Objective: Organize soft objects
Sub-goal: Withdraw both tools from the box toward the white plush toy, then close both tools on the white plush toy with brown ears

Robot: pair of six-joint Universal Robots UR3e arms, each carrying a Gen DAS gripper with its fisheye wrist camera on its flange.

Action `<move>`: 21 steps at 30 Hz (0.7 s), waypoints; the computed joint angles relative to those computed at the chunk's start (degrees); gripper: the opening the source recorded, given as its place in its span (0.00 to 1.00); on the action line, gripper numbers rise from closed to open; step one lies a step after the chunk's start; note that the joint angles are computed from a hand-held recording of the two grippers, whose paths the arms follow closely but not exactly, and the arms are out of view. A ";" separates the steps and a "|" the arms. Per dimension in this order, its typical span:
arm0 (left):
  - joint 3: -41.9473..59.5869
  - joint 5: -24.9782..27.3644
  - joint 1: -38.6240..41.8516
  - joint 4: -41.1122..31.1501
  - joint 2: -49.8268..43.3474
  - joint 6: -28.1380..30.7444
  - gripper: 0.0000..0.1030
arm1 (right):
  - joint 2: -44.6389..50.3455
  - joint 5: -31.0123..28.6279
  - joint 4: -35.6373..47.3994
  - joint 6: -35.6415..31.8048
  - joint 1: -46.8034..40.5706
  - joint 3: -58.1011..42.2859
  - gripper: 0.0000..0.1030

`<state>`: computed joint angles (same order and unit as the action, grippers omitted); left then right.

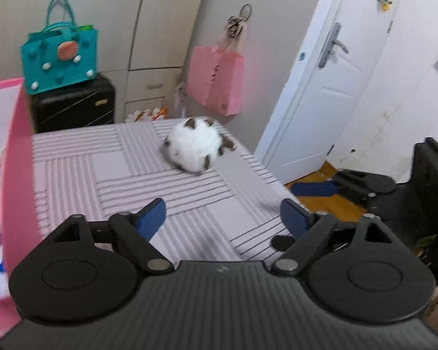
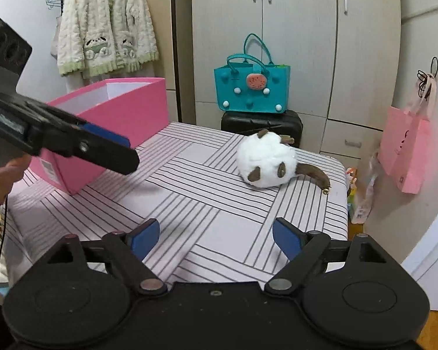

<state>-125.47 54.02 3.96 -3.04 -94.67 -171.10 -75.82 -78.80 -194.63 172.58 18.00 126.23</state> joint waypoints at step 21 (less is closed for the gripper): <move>18.68 10.94 -9.23 2.68 -18.06 -5.56 0.91 | 13.52 0.42 3.40 -5.61 -2.92 -16.08 0.92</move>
<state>-106.80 64.97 -5.26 -0.36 -112.73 -176.66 -62.30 -78.38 -191.23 166.96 15.08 110.15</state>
